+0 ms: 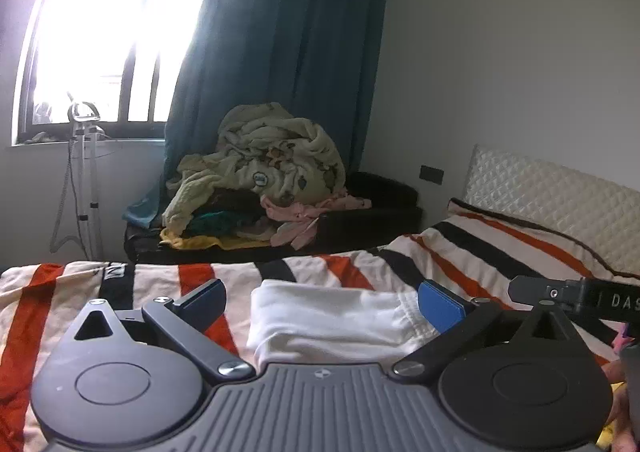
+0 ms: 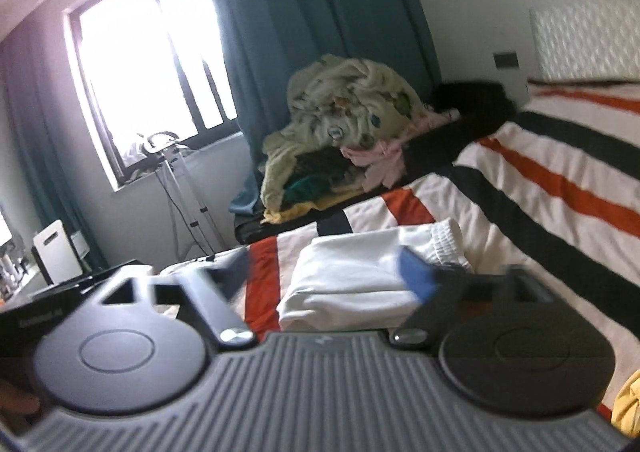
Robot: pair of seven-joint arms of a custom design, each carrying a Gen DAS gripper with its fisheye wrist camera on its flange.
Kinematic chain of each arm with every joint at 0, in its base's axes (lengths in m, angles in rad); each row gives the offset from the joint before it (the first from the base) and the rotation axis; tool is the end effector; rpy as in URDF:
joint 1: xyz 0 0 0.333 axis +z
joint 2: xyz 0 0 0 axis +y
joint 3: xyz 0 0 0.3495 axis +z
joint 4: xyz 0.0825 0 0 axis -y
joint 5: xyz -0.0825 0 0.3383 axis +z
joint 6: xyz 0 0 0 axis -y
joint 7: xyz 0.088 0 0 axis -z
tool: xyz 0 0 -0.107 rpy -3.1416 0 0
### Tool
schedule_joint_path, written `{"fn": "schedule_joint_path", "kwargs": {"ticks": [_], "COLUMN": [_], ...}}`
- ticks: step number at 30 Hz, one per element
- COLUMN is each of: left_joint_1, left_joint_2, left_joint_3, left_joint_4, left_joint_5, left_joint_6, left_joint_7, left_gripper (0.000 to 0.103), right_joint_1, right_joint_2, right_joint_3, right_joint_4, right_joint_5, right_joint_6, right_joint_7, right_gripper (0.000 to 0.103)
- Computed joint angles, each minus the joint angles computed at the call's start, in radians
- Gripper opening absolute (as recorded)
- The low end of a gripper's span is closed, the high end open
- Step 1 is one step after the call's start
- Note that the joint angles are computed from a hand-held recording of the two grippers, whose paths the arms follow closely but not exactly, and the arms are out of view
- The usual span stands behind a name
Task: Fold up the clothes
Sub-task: 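Lay the folded bundle down and open both grippers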
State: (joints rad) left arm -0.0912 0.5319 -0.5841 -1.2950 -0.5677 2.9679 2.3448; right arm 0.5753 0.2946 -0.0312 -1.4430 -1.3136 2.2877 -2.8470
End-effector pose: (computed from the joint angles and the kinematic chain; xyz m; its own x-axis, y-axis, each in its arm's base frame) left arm 0.6513 -0.2979 0.6422 -0.6882 -0.7174 0.1079 -0.2759 0.1213 -0.9535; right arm 0.5755 0.3267 0.6405 -0.3920 -0.8661 -0.3101 -0.1576 0.3953 -0.9049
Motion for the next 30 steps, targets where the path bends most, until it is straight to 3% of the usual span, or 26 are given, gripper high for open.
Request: {"fn": "schedule_joint_path", "kwargs": {"ticks": [5,9,16,23,30], "left_joint_1": [0.102,0.215,0.284,0.25,0.175], "left_joint_2": [-0.055,-0.055,-0.027,-0.007,-0.002], "left_joint_3": [-0.118,-0.246,-0.322,-0.267,-0.155], "left_joint_4": [-0.163,-0.238,-0.3,-0.311,-0.291], "left_joint_5": [-0.06,-0.056,0.03,0.12,0.208], "left_joint_6": [0.162,0.208,0.265,0.258,0.241], "left_joint_7": [0.095,0.127,0.11,0.023,-0.095], "left_gripper": [0.103,0.103,0.103,0.103,0.103], "right_joint_1": [0.033,0.057,0.093,0.113,0.118], "right_joint_2": [0.012,0.041,0.098,0.145,0.172], "right_joint_3": [0.004,0.008,-0.005,-0.025,-0.043], "right_joint_4": [-0.033,-0.031,-0.012,0.021,0.052], "right_joint_5": [-0.06,-0.074,-0.08,-0.054,-0.013], "right_joint_6": [-0.039,-0.097,-0.164,-0.2,-0.203], "right_joint_7": [0.071,0.08,0.079,0.036,0.01], "right_gripper": [0.091,0.091,0.091,0.091,0.091]}}
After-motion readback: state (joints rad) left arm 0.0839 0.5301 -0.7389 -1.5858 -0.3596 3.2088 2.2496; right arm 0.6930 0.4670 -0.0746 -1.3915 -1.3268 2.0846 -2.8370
